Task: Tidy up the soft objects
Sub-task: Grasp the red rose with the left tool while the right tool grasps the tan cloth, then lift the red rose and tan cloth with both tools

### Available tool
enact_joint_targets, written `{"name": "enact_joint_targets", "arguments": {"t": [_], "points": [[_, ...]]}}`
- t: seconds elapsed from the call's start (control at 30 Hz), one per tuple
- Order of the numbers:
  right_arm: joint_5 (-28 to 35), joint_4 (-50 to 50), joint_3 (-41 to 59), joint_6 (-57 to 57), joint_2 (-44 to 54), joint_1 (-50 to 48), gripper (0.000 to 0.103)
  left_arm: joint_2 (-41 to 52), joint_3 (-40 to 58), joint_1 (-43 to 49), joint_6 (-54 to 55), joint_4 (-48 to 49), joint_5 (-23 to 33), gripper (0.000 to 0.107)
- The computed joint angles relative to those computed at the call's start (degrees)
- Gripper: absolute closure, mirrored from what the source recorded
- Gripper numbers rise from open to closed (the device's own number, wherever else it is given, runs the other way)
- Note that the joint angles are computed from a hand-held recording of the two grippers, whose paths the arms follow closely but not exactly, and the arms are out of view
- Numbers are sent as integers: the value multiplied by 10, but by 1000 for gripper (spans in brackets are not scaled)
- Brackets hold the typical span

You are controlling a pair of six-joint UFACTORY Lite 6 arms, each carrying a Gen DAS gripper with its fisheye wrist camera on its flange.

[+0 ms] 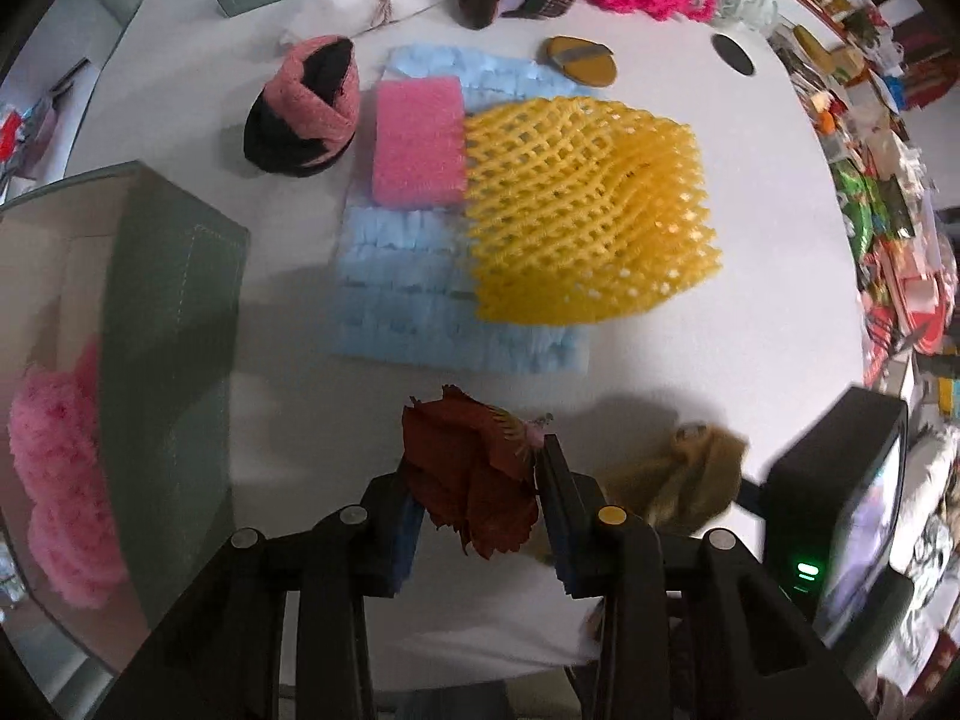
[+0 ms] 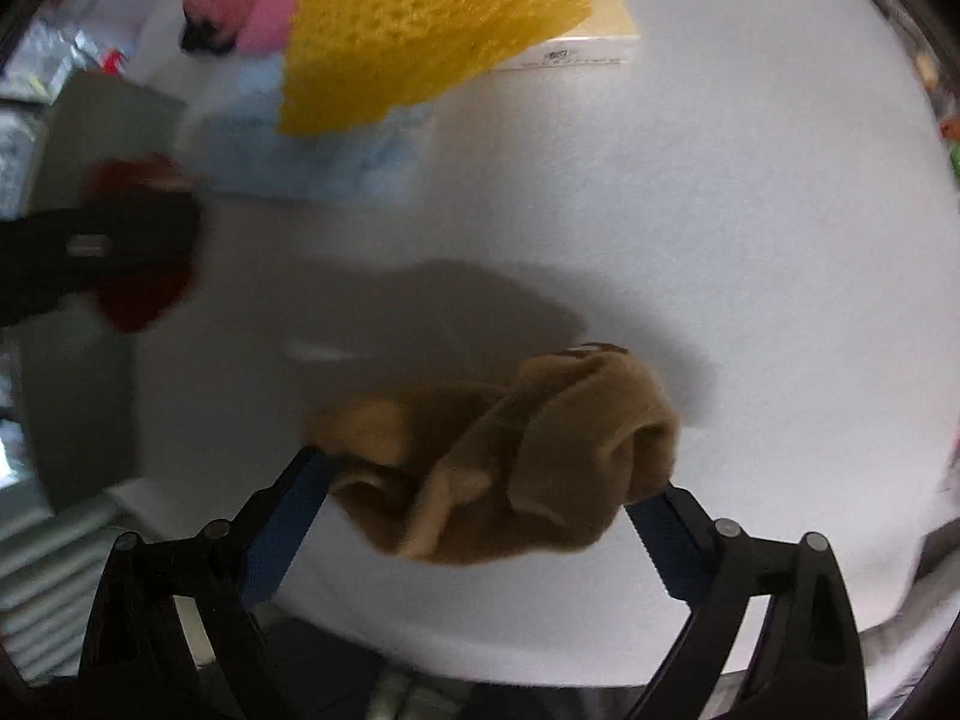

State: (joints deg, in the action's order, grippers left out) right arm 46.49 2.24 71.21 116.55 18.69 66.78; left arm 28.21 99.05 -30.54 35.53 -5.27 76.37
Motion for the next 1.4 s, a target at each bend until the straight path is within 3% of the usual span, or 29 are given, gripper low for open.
{"name": "enact_joint_targets", "arguments": {"t": [0.07, 0.13, 0.27, 0.37, 0.53, 0.73, 0.97, 1.27, 1.4], "points": [[61, 9, 44, -27, 27, 2, 56, -59, -70, 6, 21, 0, -10, 70], [25, -17, 9, 30, -10, 24, 81, -127, -133, 24, 62, 8, -1, 70], [-3, -71, -50, 218, -85, 87, 82, -149, -122, 39, 108, -14, 13, 70], [41, -127, -31, 350, -107, 138, 82, -151, -100, 63, 135, -35, 33, 70], [144, -165, 29, 435, -118, 178, 82, -106, 23, 120, 187, -71, 96, 70], [267, -184, 172, 438, -55, 197, 82, -50, 163, 137, 186, -125, 145, 70], [351, -186, 229, 360, -52, 163, 82, 18, 307, 168, 169, -165, 209, 70], [412, -187, 286, 324, -34, 155, 82, 111, 479, 184, 115, -201, 279, 70], [430, -190, 291, 316, -39, 156, 82, 99, 472, 184, 112, -212, 274, 70]]}}
